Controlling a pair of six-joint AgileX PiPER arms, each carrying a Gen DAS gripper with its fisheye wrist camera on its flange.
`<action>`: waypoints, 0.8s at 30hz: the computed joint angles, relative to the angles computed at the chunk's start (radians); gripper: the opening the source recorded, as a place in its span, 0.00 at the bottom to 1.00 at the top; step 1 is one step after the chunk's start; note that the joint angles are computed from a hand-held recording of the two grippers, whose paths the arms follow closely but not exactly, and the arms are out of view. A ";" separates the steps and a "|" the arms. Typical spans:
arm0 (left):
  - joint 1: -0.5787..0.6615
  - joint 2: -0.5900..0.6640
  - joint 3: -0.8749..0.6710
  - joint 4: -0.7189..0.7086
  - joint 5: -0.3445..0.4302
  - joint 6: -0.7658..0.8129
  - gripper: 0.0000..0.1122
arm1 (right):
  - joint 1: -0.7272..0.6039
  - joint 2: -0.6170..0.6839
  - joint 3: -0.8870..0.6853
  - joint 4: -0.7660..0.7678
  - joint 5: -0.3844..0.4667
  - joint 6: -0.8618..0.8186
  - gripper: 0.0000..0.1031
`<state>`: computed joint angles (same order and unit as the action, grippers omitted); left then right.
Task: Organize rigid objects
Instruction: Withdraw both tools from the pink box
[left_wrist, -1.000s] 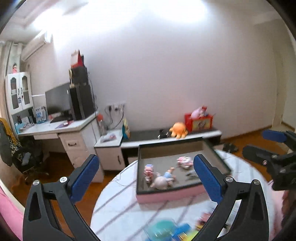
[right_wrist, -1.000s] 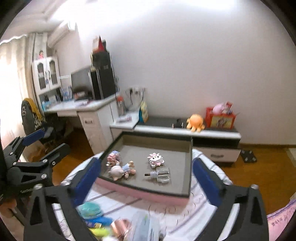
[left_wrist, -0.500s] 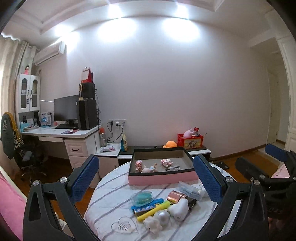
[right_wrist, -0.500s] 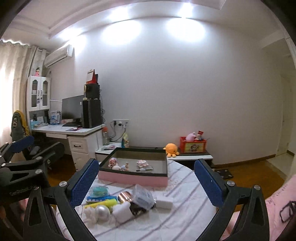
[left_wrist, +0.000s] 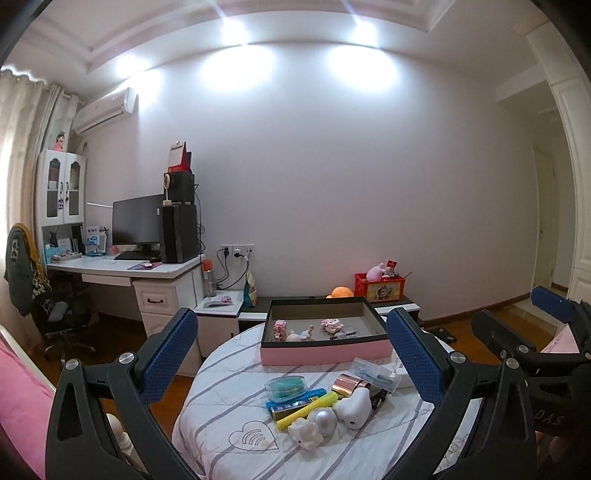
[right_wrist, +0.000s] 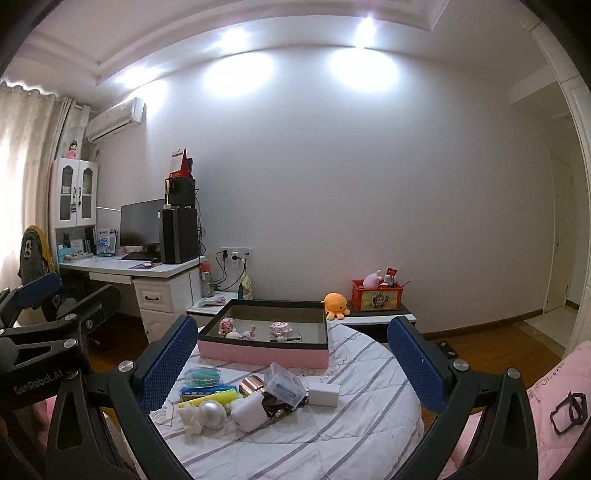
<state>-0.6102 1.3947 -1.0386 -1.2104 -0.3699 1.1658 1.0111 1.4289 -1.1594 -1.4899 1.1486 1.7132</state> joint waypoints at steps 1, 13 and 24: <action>-0.001 0.001 -0.001 -0.001 -0.001 0.000 0.92 | 0.002 0.001 0.000 0.003 0.003 -0.001 1.00; 0.001 0.013 0.001 -0.039 -0.002 0.041 0.92 | -0.002 0.018 -0.008 0.019 0.000 -0.004 1.00; 0.143 0.126 -0.062 -0.173 0.152 0.167 0.92 | -0.117 0.048 0.015 0.102 -0.103 -0.010 1.00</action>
<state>-0.4672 1.5212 -1.1007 -1.3830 -0.2183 1.3323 0.8942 1.4768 -1.1440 -1.3882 1.0459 1.7028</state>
